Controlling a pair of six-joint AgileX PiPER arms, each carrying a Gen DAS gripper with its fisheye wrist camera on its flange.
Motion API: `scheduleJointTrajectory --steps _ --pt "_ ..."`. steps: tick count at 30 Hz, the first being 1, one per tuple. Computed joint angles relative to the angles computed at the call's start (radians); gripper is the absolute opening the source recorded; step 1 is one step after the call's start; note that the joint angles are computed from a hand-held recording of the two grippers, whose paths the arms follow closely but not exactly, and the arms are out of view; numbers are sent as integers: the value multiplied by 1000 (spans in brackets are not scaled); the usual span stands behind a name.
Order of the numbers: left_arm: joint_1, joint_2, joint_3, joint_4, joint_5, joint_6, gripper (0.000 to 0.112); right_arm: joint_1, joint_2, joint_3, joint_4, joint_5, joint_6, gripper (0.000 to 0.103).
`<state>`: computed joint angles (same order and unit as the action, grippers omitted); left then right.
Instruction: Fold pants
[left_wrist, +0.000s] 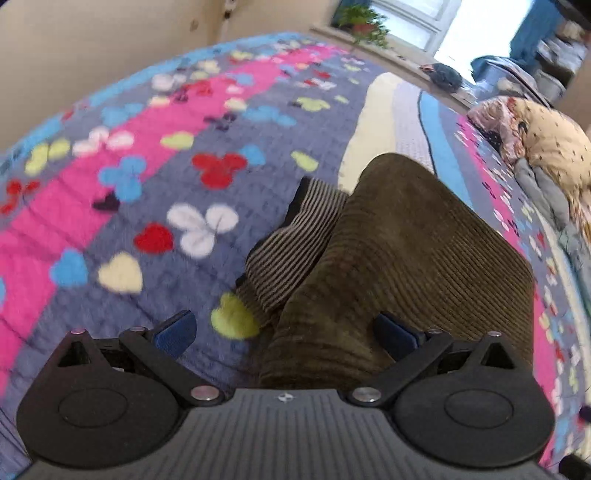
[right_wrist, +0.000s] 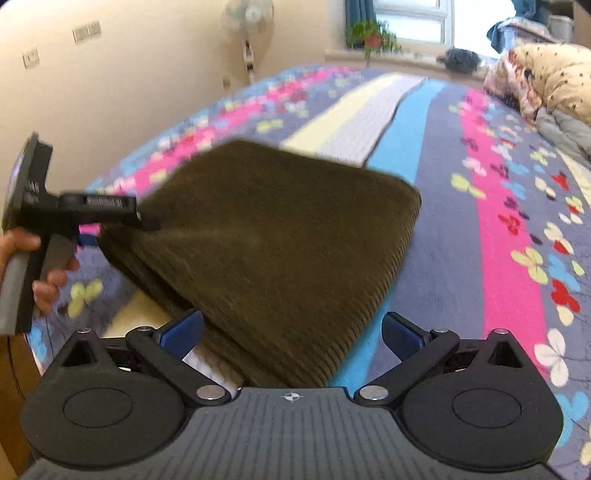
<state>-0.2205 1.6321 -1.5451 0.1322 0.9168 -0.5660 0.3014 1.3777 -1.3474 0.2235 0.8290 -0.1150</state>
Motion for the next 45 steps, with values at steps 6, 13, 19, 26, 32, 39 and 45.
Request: scheduleJointTrajectory --steps 6,13,19,26,32,39,45 --pt "-55 41 -80 59 57 -44 103 59 75 18 -2 -13 -154 64" --pt "-98 58 -31 257 68 -33 103 181 53 91 -153 -123 -103 14" --pt "-37 13 59 197 -21 11 103 255 28 219 -236 -238 -204 15" --pt "8 -31 102 113 -58 41 103 -6 40 83 396 -1 -531 53" --pt "9 -40 93 104 -40 13 103 95 245 -126 266 -132 -118 47" --pt "30 -162 123 -73 -154 84 103 309 181 205 4 -478 -291 65" --pt "-41 -16 -18 -98 -135 125 103 309 151 205 49 -432 -417 76"
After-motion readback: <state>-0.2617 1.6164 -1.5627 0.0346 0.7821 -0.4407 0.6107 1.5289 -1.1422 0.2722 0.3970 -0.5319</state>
